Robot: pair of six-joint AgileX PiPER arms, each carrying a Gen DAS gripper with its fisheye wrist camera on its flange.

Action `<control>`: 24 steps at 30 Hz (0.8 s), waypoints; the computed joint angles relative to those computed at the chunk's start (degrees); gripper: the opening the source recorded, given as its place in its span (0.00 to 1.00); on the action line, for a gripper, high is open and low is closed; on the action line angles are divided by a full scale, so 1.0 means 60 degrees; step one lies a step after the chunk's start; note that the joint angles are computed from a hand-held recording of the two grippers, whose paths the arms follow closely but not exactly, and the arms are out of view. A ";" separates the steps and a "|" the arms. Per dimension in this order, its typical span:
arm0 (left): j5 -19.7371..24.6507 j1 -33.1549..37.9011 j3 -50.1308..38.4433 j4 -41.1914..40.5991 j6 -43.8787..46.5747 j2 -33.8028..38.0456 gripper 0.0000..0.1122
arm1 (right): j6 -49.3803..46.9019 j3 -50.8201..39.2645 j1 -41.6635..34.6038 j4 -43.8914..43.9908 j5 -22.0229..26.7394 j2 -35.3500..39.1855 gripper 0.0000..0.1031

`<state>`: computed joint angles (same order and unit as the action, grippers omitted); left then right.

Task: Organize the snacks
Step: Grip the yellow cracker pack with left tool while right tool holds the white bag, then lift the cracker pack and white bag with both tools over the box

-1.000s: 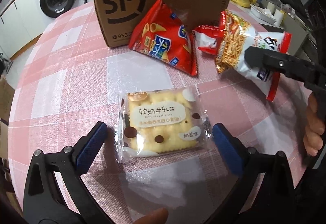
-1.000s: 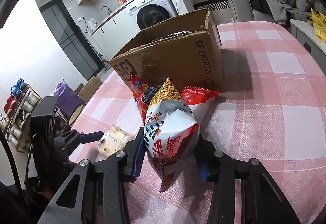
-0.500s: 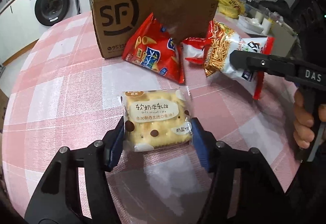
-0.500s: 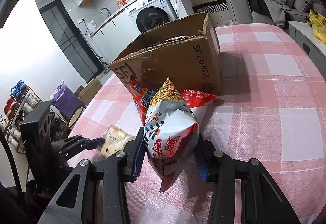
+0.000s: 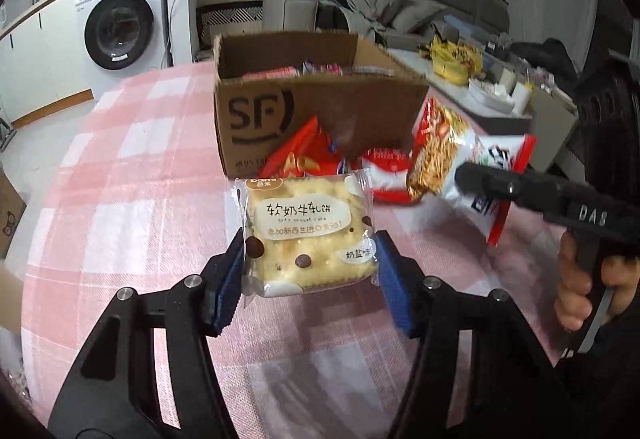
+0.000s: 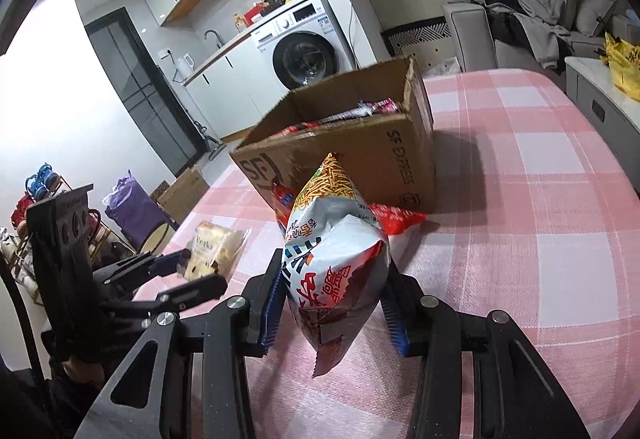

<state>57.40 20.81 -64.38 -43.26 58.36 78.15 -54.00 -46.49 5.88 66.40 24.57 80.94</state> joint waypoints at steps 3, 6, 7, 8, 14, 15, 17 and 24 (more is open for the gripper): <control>0.0320 0.0107 -0.0504 -0.0081 -0.0216 0.0054 0.51 | 0.0273 -0.0062 0.0041 -0.0170 0.0001 -0.0263 0.42; 0.0559 0.0071 -0.1001 -0.0165 -0.0444 0.0112 0.51 | 0.0671 -0.0224 0.0052 -0.0458 0.0006 -0.0418 0.42; 0.0622 0.0075 -0.1154 -0.0231 -0.0472 0.0125 0.51 | 0.0834 -0.0298 0.0066 -0.0604 -0.0006 -0.0476 0.42; 0.0636 -0.0007 -0.1294 -0.0190 -0.0618 0.0119 0.51 | 0.0980 -0.0349 0.0090 -0.0734 -0.0016 -0.0527 0.42; 0.0761 -0.0140 -0.2166 -0.0232 -0.1136 0.0334 0.51 | 0.1763 -0.0854 0.0145 -0.1463 0.0045 -0.0592 0.42; 0.0755 -0.0156 -0.2306 -0.0239 -0.1214 0.0382 0.51 | 0.1901 -0.0955 0.0157 -0.1584 0.0063 -0.0572 0.42; 0.0780 -0.0165 -0.2643 -0.0286 -0.1364 0.0577 0.52 | 0.2073 -0.1108 0.0169 -0.1737 0.0113 -0.0584 0.42; 0.0679 -0.0517 -0.3498 -0.0161 -0.1976 0.1107 0.52 | 0.2743 -0.1856 0.0177 -0.2319 0.0341 -0.0350 0.42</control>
